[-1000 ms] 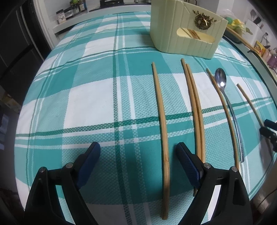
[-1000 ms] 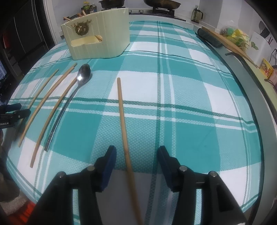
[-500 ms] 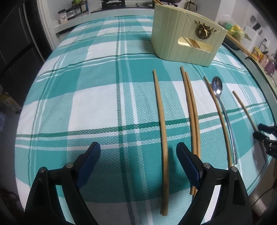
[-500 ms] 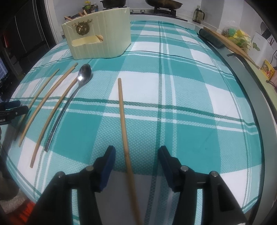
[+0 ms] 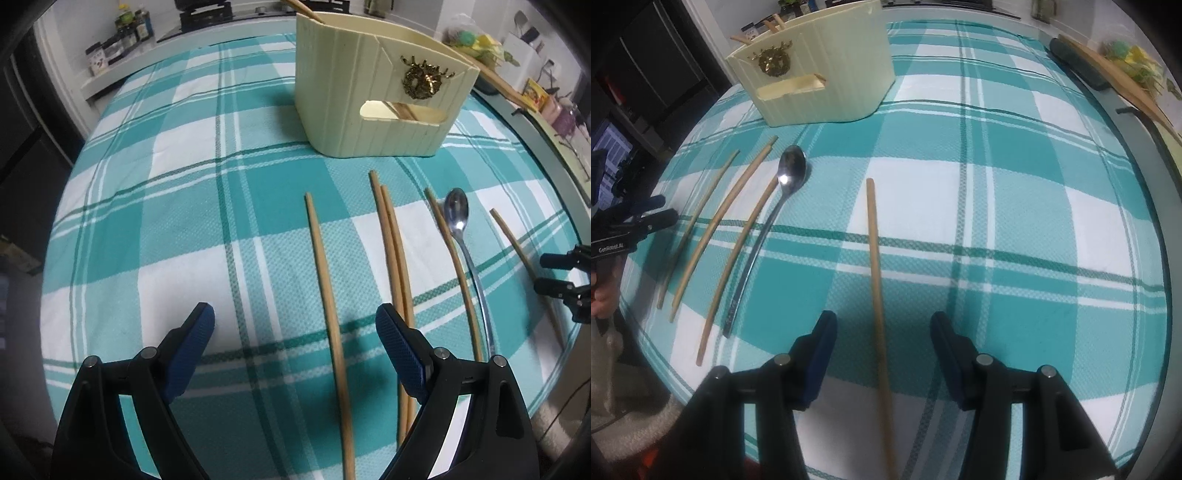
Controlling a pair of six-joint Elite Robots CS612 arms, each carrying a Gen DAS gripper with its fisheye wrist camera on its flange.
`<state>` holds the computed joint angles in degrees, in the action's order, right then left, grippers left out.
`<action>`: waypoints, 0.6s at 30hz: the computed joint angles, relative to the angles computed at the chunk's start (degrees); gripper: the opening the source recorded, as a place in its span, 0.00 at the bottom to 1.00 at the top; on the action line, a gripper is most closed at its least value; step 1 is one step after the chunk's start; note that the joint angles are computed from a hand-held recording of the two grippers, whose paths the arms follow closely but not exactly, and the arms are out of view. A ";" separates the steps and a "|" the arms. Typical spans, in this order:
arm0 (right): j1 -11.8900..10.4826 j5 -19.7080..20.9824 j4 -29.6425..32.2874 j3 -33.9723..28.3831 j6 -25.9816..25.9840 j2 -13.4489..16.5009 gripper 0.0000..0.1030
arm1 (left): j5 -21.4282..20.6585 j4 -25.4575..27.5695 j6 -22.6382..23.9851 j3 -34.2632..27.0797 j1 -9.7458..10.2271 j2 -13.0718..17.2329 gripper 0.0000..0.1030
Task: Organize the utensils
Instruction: 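Close left tool on a wooden chopstick while right tool grasps another chopstick, then lift both held chopsticks upright and carry them over the cream box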
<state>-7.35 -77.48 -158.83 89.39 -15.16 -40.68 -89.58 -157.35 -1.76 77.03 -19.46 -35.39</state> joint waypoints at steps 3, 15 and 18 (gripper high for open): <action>1.41 -3.66 1.90 -3.05 -2.59 1.48 0.52 | 0.91 3.30 -0.13 -3.69 0.09 1.80 0.84; 3.86 -8.55 8.30 -12.60 -5.11 5.46 0.12 | 0.07 9.61 2.33 -9.33 -0.22 4.38 0.08; 3.46 -6.95 6.89 -12.36 -4.66 5.52 0.06 | 0.59 7.38 1.05 -7.81 -0.41 3.66 0.05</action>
<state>-3.90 -84.43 -151.94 77.03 -19.83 -35.15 -89.00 -149.96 -0.71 69.22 -19.87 -31.73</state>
